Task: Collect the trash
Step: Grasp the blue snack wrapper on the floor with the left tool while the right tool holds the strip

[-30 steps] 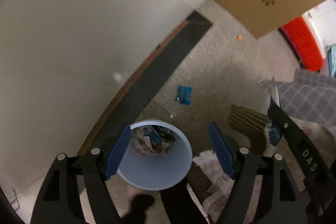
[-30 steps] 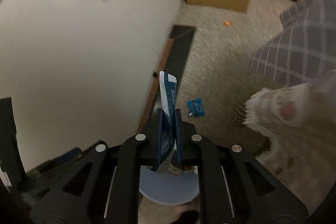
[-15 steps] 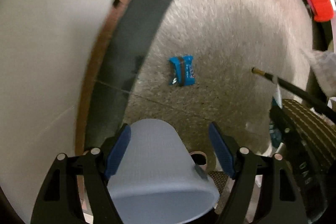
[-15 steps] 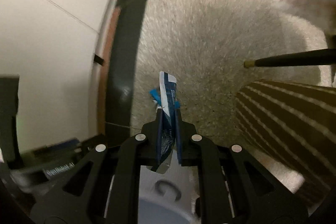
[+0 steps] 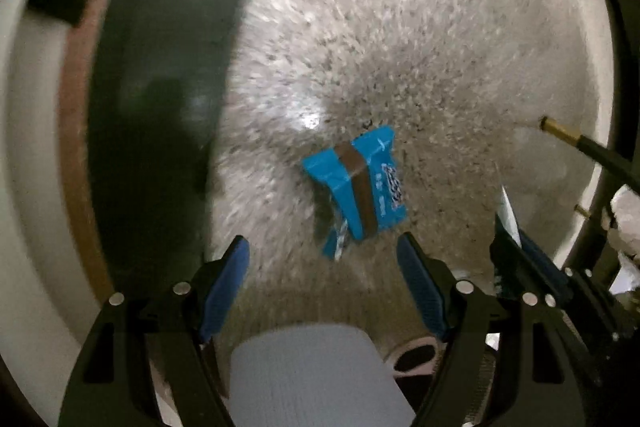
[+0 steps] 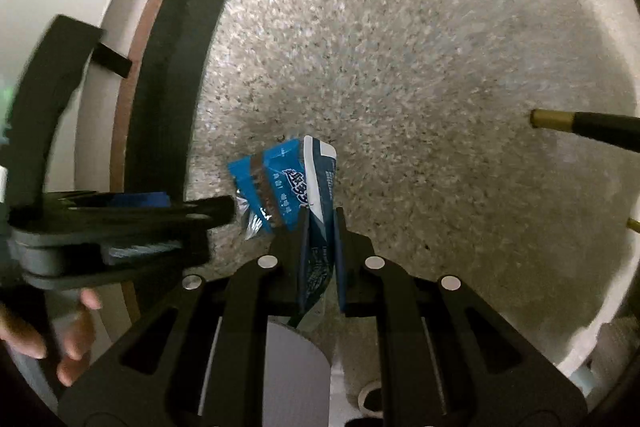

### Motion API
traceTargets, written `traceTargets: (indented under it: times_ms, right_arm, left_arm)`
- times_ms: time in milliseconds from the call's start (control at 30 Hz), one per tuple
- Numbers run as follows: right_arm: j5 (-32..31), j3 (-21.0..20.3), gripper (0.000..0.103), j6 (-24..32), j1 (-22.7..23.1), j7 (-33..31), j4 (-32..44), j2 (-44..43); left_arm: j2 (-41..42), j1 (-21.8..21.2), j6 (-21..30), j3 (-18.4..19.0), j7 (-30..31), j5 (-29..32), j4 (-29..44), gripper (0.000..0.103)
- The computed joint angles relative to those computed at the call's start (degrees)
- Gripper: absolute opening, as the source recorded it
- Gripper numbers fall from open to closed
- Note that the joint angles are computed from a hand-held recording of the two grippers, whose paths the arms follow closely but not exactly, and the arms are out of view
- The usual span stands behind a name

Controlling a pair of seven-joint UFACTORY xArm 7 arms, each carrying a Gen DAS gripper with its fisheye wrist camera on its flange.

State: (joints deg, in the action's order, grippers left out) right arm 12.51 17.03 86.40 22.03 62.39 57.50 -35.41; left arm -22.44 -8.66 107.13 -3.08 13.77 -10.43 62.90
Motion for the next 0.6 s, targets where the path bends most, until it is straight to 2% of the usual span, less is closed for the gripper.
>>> traceTargets:
  times_ms: [100,267,333,367,400,433,467,500,600]
  right_arm:
    - [0.5,0.1,0.011,-1.8,0.5,-0.2,-3.8,-1.5]
    - [1.8,0.4,0.011,-3.7,1.5,0.5,-7.9,-4.4]
    - [1.9,0.4,0.011,-4.2,1.7,0.4,-9.0,-5.1]
    - [2.2,0.2,0.011,-4.5,1.8,0.4,-9.7,-5.6]
    - [2.4,0.2,0.011,-4.9,1.8,0.5,-10.3,-5.9]
    - [2.4,0.1,0.011,-4.9,1.8,0.7,-10.4,-6.2]
    - [2.3,0.1,0.011,-4.7,1.7,0.8,-10.4,-6.4]
    - [2.2,0.1,0.011,-4.4,1.7,1.0,-10.1,-6.4]
    - [0.8,0.6,0.011,-1.4,0.9,2.0,-5.8,-4.7]
  left_arm:
    - [-1.9,-0.2,-4.2,-0.5,-0.7,-0.9,-5.2,0.068]
    - [-2.6,-0.6,-5.9,-0.6,-3.1,-3.2,-8.2,0.066]
    - [-2.9,-1.7,-7.0,-1.2,-2.2,-3.2,-8.9,0.059]
    - [-3.4,-2.4,-8.1,-1.6,-1.4,-3.2,-9.0,0.054]
    - [-3.1,-2.8,-8.4,-1.5,-0.8,-3.7,-8.7,0.028]
    - [-1.8,-3.3,-7.3,-1.3,-0.2,-4.4,-7.7,0.015]
    - [-1.5,-3.4,-6.6,-1.4,-0.6,-4.6,-7.2,0.006]
    - [-1.3,-3.5,-6.0,-1.3,-0.5,-4.7,-6.5,0.001]
    - [-2.0,-3.2,-4.3,-0.5,0.1,-4.6,-1.7,0.000]
